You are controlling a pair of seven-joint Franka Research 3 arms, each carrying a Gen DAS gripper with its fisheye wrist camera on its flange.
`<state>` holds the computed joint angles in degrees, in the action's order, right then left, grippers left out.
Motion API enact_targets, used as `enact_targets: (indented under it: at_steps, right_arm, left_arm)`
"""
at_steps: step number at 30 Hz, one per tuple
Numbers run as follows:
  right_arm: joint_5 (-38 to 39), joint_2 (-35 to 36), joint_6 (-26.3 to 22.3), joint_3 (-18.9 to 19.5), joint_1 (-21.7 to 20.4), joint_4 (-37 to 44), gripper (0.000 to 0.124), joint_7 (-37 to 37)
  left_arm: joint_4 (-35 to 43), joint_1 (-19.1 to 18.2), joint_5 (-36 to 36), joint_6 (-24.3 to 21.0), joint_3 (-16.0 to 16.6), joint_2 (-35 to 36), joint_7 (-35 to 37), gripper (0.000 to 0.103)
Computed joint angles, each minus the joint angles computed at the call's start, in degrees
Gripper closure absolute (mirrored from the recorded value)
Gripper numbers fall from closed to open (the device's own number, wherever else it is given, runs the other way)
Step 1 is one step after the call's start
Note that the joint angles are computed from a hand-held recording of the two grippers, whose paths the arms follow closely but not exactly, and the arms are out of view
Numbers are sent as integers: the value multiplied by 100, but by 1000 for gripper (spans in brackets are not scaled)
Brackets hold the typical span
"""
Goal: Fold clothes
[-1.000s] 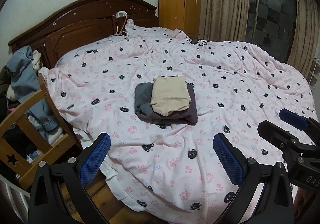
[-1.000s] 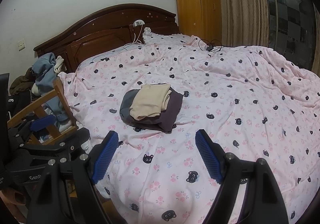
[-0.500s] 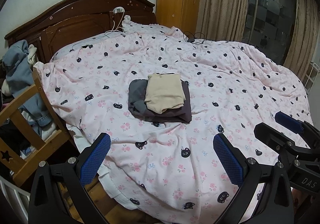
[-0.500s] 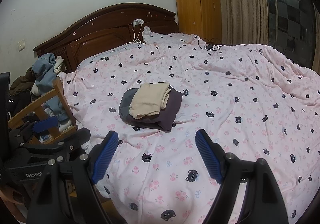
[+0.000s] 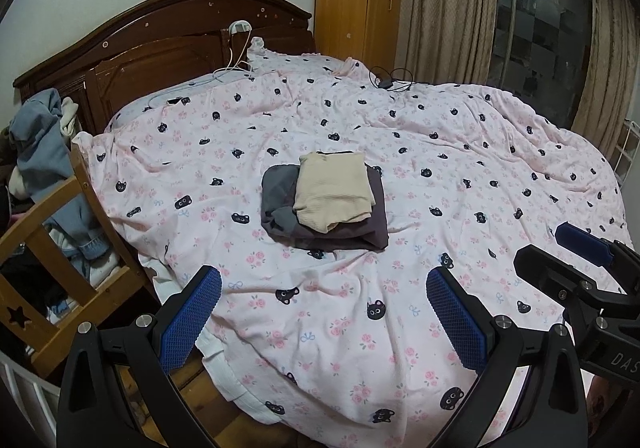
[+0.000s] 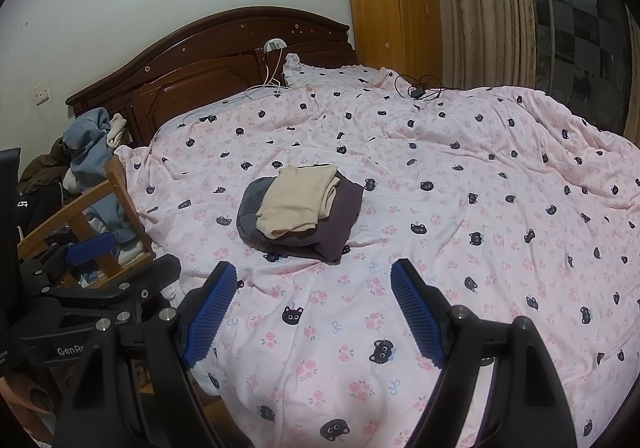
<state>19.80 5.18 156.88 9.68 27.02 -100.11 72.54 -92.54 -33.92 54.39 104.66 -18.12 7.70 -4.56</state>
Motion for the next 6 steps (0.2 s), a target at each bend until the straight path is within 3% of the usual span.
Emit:
enact_targets:
  at_steps: [6]
  right_arm:
    - [22,12,-13,-4,-7,30,43,-21]
  left_arm:
    - [57,-1,-14,-82,-3,26,53,1]
